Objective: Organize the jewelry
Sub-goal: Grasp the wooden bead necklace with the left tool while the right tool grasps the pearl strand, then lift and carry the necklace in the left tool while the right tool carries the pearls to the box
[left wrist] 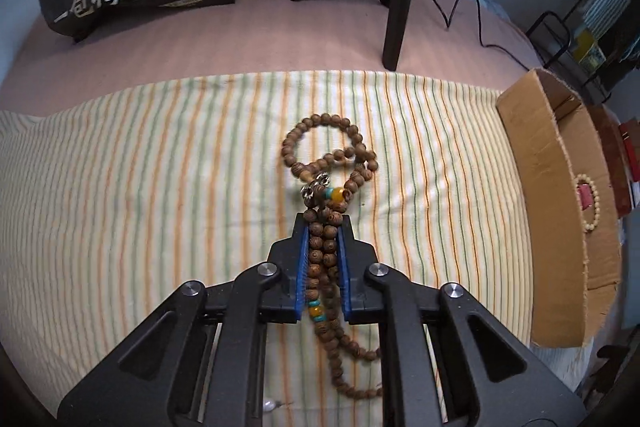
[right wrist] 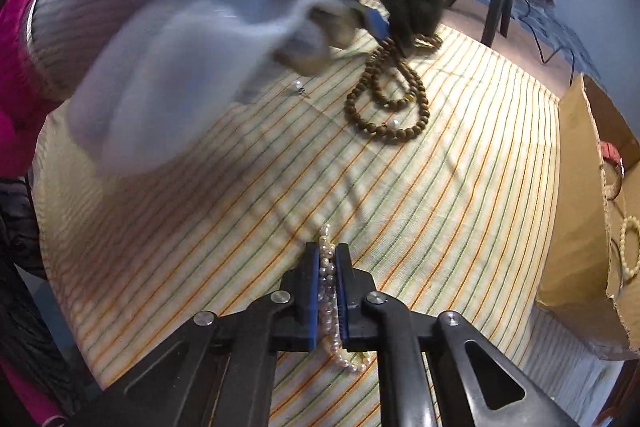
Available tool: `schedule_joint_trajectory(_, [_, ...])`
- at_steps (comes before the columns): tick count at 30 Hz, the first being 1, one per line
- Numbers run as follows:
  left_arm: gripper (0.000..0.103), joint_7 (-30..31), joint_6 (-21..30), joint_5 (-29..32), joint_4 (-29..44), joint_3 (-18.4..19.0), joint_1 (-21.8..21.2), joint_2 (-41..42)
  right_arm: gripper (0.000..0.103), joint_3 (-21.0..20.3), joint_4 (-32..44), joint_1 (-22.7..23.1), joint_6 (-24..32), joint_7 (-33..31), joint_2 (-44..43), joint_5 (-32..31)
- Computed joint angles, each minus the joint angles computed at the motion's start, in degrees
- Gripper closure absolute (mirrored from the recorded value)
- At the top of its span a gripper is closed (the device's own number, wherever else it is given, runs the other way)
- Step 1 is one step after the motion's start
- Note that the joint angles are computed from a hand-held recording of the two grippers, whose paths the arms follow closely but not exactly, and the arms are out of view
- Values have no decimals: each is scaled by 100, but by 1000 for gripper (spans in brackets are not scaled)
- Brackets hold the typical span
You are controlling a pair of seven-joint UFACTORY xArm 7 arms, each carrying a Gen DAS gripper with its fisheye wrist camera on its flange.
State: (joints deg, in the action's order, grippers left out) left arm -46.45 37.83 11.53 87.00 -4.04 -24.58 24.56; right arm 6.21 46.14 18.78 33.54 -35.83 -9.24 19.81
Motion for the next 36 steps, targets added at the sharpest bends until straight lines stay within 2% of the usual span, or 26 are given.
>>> schedule_joint_trajectory(4, [92,28,-241,-84,-431,-37,102,-371,98,-62,54,-52,45,8,4,131])
schedule_joint_trajectory(9, [92,-47,-408,115,-877,-68,82,-835,99,-115,92,-116,34,25,-47,233])
schedule_joint_trajectory(13, [92,-6,-569,-74,-1063,-174,215,-990,99,-172,239,-168,11,-23,10,355])
schedule_joint_trajectory(15, [92,-26,-565,-189,-989,-184,265,-896,100,-172,242,-192,-28,-33,-7,378])
schedule_joint_trajectory(17, [92,321,-664,-706,-860,-358,444,-701,100,-171,172,-196,-64,-43,-74,396])
schedule_joint_trajectory(19, [92,376,-615,-852,-631,-355,419,-480,100,-150,109,-185,-100,-4,-125,362])
schedule_joint_trajectory(23, [92,295,-272,-487,-204,-155,155,-172,100,-169,169,-178,-143,-27,-46,385])
schedule_joint_trajectory(29, [92,432,410,-522,416,-132,107,318,100,-199,131,-170,-167,-45,-148,544])
schedule_joint_trajectory(32, [92,459,567,-155,695,16,-86,518,100,-208,164,-170,-196,-45,-89,572])
schedule_joint_trajectory(36, [92,269,190,-50,467,72,-115,441,100,-211,117,-187,-214,14,-164,559])
